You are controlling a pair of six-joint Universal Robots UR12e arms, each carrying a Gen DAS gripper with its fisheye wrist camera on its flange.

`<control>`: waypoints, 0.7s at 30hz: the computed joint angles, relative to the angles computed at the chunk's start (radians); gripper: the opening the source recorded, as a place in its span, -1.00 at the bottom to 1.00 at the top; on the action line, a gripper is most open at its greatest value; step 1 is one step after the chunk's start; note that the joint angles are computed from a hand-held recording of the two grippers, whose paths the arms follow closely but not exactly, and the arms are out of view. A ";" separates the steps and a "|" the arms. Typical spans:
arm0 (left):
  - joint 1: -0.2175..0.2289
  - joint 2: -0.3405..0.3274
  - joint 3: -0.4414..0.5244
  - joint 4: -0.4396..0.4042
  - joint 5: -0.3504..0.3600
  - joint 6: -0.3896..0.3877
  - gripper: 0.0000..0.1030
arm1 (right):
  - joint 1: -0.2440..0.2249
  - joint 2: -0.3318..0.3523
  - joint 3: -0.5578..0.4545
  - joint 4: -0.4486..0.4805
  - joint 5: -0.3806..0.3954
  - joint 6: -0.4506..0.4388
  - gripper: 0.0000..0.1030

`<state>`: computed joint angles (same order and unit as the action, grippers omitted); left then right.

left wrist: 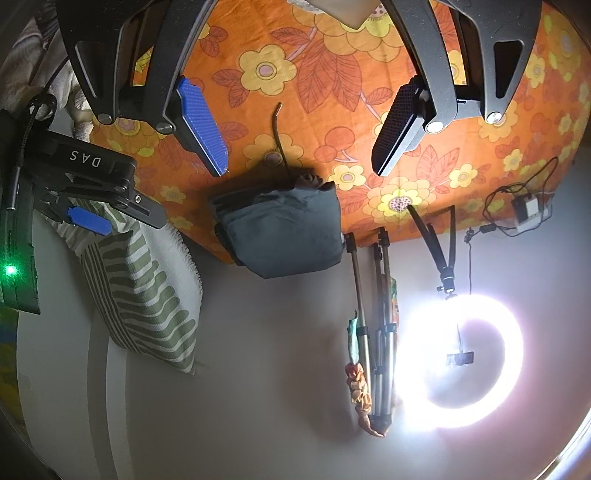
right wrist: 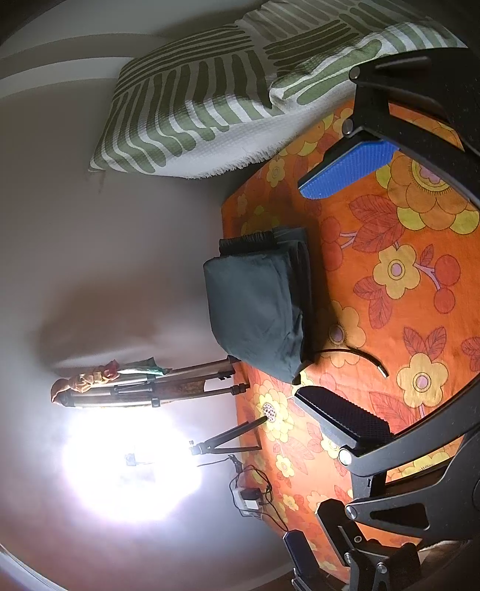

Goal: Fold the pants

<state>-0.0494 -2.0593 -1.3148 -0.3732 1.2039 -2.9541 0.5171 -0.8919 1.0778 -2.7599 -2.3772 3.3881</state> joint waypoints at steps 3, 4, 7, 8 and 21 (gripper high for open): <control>0.000 0.000 0.001 0.000 0.000 -0.001 0.56 | 0.000 0.000 -0.001 0.004 0.000 0.002 1.00; 0.000 0.000 0.001 0.000 0.001 -0.001 0.56 | 0.000 0.000 0.000 0.003 -0.001 0.002 1.00; 0.000 0.000 0.000 0.002 0.000 -0.004 0.56 | 0.000 0.000 0.000 0.003 0.001 0.002 1.00; 0.000 0.000 -0.001 0.002 -0.001 -0.002 0.56 | 0.000 0.000 -0.001 0.004 0.002 0.001 1.00; 0.003 0.003 -0.007 0.026 -0.003 0.006 0.56 | 0.002 0.005 -0.006 0.009 0.005 0.002 1.00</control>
